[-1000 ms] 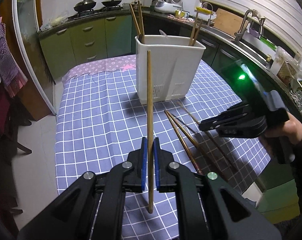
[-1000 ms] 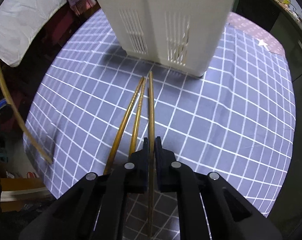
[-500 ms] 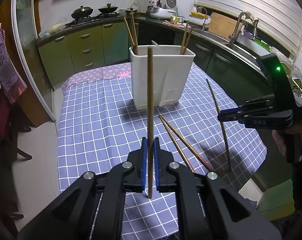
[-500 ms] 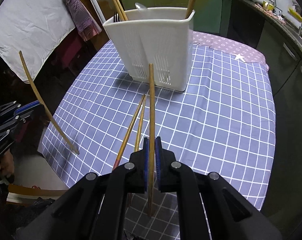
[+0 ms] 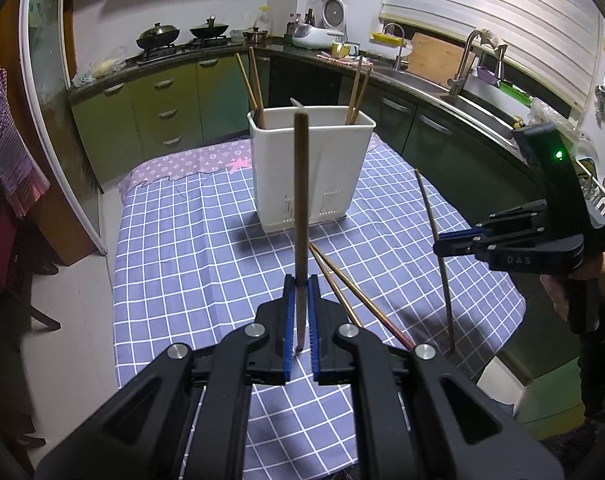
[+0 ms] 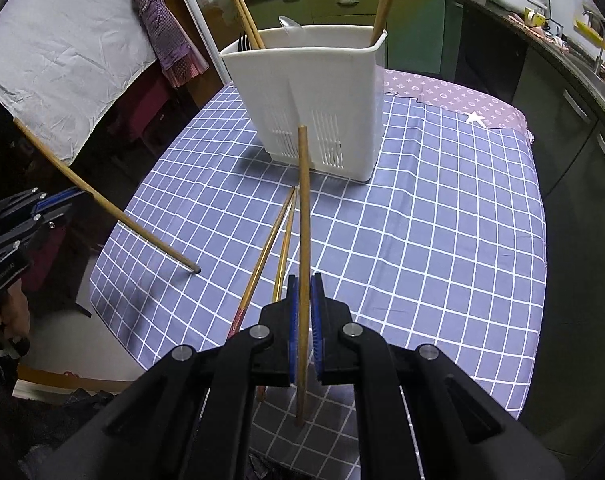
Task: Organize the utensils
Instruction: 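Carry both chopsticks over the white holder and open both grippers to drop them in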
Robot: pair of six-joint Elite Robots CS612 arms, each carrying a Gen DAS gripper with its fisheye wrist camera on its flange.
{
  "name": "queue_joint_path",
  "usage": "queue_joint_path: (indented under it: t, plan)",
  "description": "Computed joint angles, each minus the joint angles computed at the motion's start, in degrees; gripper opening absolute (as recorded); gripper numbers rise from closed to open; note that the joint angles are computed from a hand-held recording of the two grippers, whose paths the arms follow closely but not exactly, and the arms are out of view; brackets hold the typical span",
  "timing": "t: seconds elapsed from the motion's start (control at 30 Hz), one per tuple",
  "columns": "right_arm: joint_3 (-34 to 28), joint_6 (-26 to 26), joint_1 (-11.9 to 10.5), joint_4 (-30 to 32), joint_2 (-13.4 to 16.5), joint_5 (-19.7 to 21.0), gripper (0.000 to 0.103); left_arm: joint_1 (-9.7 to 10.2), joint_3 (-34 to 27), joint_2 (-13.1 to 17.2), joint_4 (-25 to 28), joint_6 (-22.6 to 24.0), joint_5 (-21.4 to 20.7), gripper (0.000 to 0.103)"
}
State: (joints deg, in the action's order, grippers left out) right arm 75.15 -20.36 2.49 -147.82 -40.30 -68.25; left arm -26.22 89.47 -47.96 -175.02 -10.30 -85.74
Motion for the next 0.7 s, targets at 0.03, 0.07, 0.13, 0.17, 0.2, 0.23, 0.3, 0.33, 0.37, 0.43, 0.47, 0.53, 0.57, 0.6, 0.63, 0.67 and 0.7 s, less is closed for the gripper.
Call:
queue_joint_path:
  t: [0.03, 0.07, 0.13, 0.17, 0.2, 0.23, 0.3, 0.33, 0.37, 0.43, 0.47, 0.53, 0.57, 0.6, 0.63, 0.67, 0.7]
  plan:
    - [0.05, -0.05, 0.00, -0.04, -0.03, 0.10, 0.007, -0.01, -0.03, 0.00, -0.18, 0.11, 0.01, 0.006]
    - [0.14, -0.17, 0.00, -0.18, -0.11, 0.22, 0.007, 0.01, -0.14, 0.01, -0.51, 0.28, -0.01, 0.006]
    - [0.28, -0.21, 0.00, -0.48, -0.23, 0.45, 0.007, 0.03, -0.37, 0.00, -0.98, 0.65, 0.03, 0.006]
    - [0.32, -0.27, 0.01, -0.57, -0.29, 0.53, 0.007, 0.05, -0.51, -0.04, -1.04, 0.72, -0.05, 0.006]
    - [0.34, -0.33, 0.02, -0.58, -0.33, 0.57, 0.007, 0.14, -0.84, -0.06, -1.11, 0.93, -0.22, 0.006]
    - [0.36, -0.39, 0.04, -0.60, -0.36, 0.59, 0.007, 0.20, -1.01, -0.11, -1.10, 1.11, -0.39, 0.006]
    - [0.41, -0.52, 0.10, -0.57, -0.41, 0.59, 0.007, 0.33, -1.63, -0.20, -0.95, 1.49, -0.81, 0.006]
    - [0.43, -0.53, 0.10, -0.58, -0.42, 0.65, 0.007, 0.36, -1.97, -0.24, -0.78, 1.64, -1.00, 0.006]
    - [0.46, -0.53, 0.09, -0.65, -0.44, 0.73, 0.007, 0.45, -2.40, -0.24, -0.46, 1.81, -1.34, 0.006]
    - [0.46, -0.59, 0.08, -0.69, -0.47, 0.80, 0.007, 0.69, -3.79, -0.16, 0.63, 2.00, -2.42, 0.006]
    - [0.46, -0.55, 0.07, -0.73, -0.47, 0.82, 0.007, 0.88, -4.73, -0.09, 1.27, 2.09, -3.21, 0.006]
    - [0.42, -0.55, 0.05, -0.71, -0.41, 0.87, 0.007, 1.02, -5.99, 0.06, 1.65, 2.42, -3.74, 0.006]
    - [0.44, -0.52, 0.00, -0.75, -0.40, 1.04, 0.007, 1.02, -6.89, 0.17, 1.64, 2.95, -3.62, 0.006]
    - [0.42, -0.49, -0.01, -0.77, -0.39, 1.14, 0.007, 0.93, -7.46, 0.26, 1.56, 3.40, -3.25, 0.006]
    - [0.47, -0.43, -0.05, -0.84, -0.39, 1.25, 0.007, 0.81, -8.12, 0.37, 1.35, 3.98, -2.72, 0.006]
    - [0.50, -0.37, -0.10, -0.90, -0.39, 1.36, 0.007, 0.70, -8.82, 0.49, 1.23, 4.49, -2.21, 0.006]
    - [0.49, -0.32, -0.13, -0.92, -0.36, 1.44, 0.007, 0.61, -9.91, 0.72, 1.32, 5.02, -1.67, 0.006]
